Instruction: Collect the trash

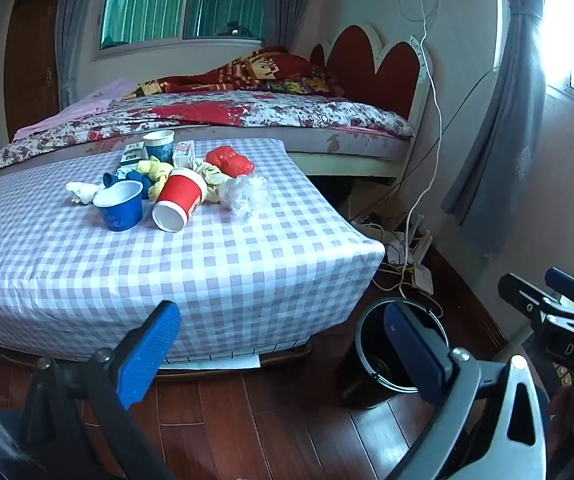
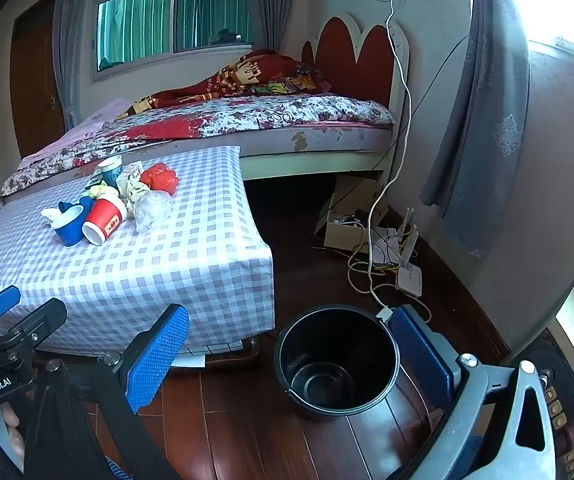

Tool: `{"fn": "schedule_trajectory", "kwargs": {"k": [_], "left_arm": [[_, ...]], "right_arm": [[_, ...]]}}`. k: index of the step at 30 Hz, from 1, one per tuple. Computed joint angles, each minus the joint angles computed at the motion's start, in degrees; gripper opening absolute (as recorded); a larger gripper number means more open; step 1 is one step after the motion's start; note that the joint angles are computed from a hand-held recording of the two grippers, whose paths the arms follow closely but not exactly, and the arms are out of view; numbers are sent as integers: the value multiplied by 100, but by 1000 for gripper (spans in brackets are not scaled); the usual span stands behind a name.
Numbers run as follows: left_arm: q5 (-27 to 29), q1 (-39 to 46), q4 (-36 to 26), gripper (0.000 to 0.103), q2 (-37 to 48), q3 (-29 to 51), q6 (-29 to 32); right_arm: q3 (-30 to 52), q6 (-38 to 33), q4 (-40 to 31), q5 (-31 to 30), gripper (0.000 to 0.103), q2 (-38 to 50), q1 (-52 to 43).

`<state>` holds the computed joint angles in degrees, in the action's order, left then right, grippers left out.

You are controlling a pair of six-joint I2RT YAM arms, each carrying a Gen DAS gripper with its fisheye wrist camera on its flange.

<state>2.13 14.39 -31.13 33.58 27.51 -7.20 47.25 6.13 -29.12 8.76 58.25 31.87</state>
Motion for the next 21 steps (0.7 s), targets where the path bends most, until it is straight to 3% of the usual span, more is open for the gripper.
{"fn": "schedule_trajectory", "kwargs": {"k": [6, 11, 20, 21], "left_arm": [[-62, -67, -7, 102, -100, -23, -39], [104, 164, 95, 102, -2, -66, 87], [383, 571, 15, 102, -20, -10, 326], [154, 339, 32, 102, -16, -22, 213]], "right_arm": [[-84, -103, 42, -187, 102, -53, -191], [21, -88, -12, 116, 102, 90, 64], [48, -170, -62, 48, 102, 83, -27], [45, -139, -31, 98, 102, 110, 44]]}}
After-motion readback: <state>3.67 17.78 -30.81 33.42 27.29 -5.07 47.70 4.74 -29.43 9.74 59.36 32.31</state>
